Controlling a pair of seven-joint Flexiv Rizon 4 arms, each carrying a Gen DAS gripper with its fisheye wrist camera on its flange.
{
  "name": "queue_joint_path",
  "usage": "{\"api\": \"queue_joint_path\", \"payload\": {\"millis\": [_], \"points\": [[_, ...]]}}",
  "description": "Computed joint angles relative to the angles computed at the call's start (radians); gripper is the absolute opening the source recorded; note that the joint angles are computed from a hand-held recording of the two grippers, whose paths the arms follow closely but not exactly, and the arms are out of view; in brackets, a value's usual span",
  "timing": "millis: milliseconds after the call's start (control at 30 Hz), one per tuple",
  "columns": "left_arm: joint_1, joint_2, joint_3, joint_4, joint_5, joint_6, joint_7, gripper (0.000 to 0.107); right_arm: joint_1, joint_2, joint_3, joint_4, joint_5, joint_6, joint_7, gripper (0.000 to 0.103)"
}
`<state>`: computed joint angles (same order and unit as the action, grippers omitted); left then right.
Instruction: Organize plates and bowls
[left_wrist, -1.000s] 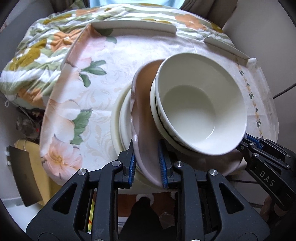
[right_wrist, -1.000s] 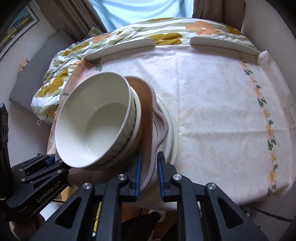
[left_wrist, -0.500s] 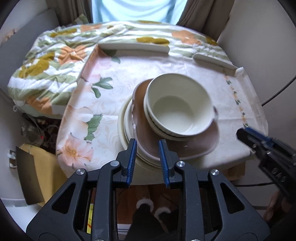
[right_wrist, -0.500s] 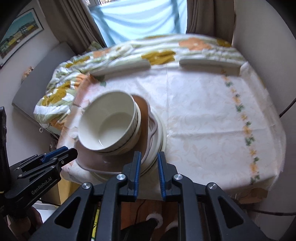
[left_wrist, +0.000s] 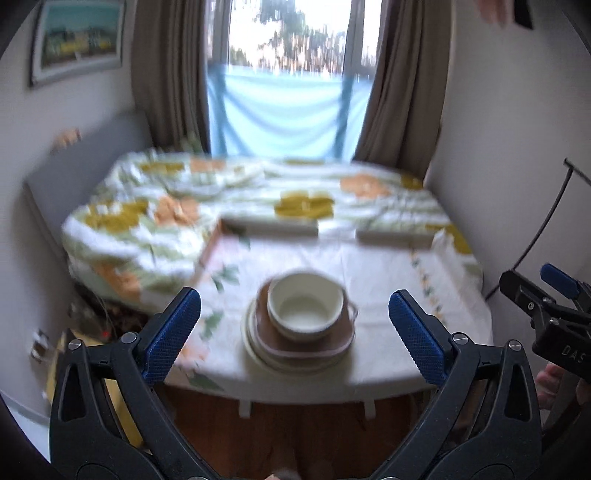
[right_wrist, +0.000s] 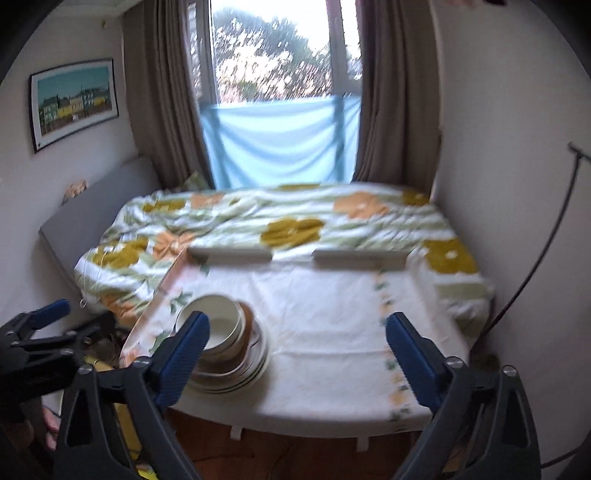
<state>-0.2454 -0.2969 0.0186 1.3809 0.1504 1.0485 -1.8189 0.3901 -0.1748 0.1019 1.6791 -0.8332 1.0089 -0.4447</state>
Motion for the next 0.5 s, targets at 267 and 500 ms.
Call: {"api": "queue_joint_path", "payload": {"millis": [267,500], "points": [[-0.036,0.071,0.024,0.020,0.166,0.109,-0.075,0.102,-0.006,0.066,0.021,0.021,-0.140,-0.089,0.096,0.102],[-0.030,0.077,0.022,0.037,0.162,0.159,-0.070,0.102,-0.011,0.068,0.029,0.026,-0.146,-0.089,0.122,0.102]]}}
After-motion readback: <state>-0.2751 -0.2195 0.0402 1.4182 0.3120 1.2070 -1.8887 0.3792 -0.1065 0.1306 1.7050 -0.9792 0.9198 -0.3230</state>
